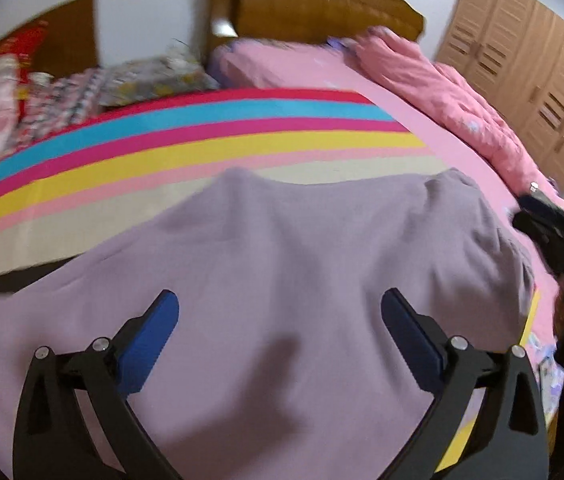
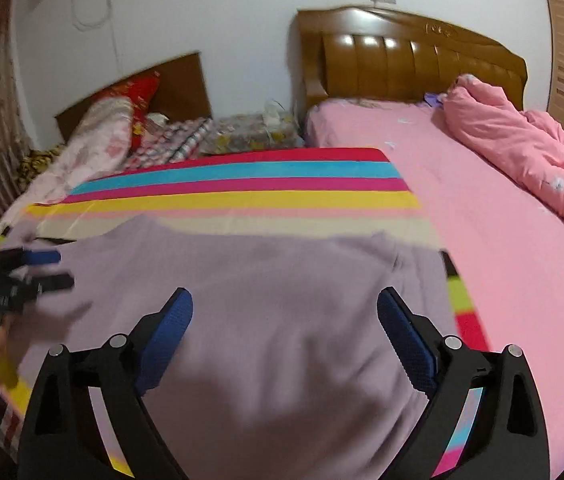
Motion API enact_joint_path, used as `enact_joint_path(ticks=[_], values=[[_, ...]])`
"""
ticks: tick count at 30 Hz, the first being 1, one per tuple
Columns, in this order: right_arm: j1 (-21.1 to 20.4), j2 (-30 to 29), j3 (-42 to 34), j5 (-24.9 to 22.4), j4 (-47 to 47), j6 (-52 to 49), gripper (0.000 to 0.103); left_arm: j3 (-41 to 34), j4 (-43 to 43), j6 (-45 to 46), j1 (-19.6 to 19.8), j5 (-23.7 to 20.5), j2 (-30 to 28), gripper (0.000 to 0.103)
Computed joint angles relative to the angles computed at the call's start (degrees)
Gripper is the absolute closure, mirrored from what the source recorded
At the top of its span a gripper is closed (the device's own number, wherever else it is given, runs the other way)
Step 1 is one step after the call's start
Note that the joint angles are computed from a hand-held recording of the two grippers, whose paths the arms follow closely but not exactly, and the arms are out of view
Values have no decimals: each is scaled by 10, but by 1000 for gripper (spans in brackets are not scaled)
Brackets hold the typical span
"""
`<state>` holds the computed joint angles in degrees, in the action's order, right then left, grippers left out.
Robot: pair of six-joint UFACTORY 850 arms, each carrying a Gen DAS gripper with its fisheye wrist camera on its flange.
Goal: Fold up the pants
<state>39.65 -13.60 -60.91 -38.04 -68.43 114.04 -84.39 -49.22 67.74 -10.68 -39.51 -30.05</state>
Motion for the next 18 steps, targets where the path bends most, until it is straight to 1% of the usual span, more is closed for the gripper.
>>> enact_joint_path(ticks=[1, 2, 3, 4, 5, 6, 7, 8, 9, 10, 11, 12, 13, 14, 15, 16, 17, 18], values=[[-13, -3, -5, 22, 15, -19, 10, -24, 7, -4, -9, -9, -20, 2], [-30, -7, -12, 41, 42, -43, 10, -34, 12, -5, -14, -7, -31, 2], [-54, -10, -14, 72, 80, -78, 10, -51, 26, -15, -23, 2, -48, 2], [-69, -12, -14, 90, 105, -108, 10, -79, 51, -36, -32, 6, -73, 2], [-77, -13, -13, 96, 120, -117, 10, -101, 64, -49, -36, 3, -93, 2], [-85, -11, -6, 106, 121, -114, 10, -112, 60, -43, -38, 9, -107, 2], [-93, -8, 3, 117, 127, -114, 10, -114, 42, -13, -42, 38, -112, 2], [-102, -7, 18, 126, 133, -104, 10, -114, 34, 12, -44, 55, -115, 2], [-107, -7, 31, 135, 115, -69, 10, -125, 46, 12, -48, 61, -123, 2], [-115, -1, 54, 160, 76, -10, 10, -129, 52, 6, -52, 72, -126, 2], [-117, 10, 73, 182, 16, 50, 9, -130, 62, -4, -55, 84, -126, 2], [-118, 25, 91, 194, -43, 110, 10, -130, 82, -20, -61, 100, -127, 1], [-115, 34, 104, 189, -87, 164, 11, -132, 104, -42, -65, 113, -128, 1], [-113, 37, 113, 180, -107, 193, 12, -149, 121, -80, -64, 105, -139, 1], [-115, 40, 116, 186, -114, 199, 12, -167, 118, -103, -59, 90, -149, 1], [-114, 43, 116, 185, -98, 181, 12, -180, 95, -110, -52, 77, -156, 2], [-108, 37, 106, 166, -58, 140, 14, -194, 48, -99, -40, 51, -166, 2], [-98, 26, 87, 133, -1, 80, 15, -196, 24, -86, -34, 39, -168, 2]])
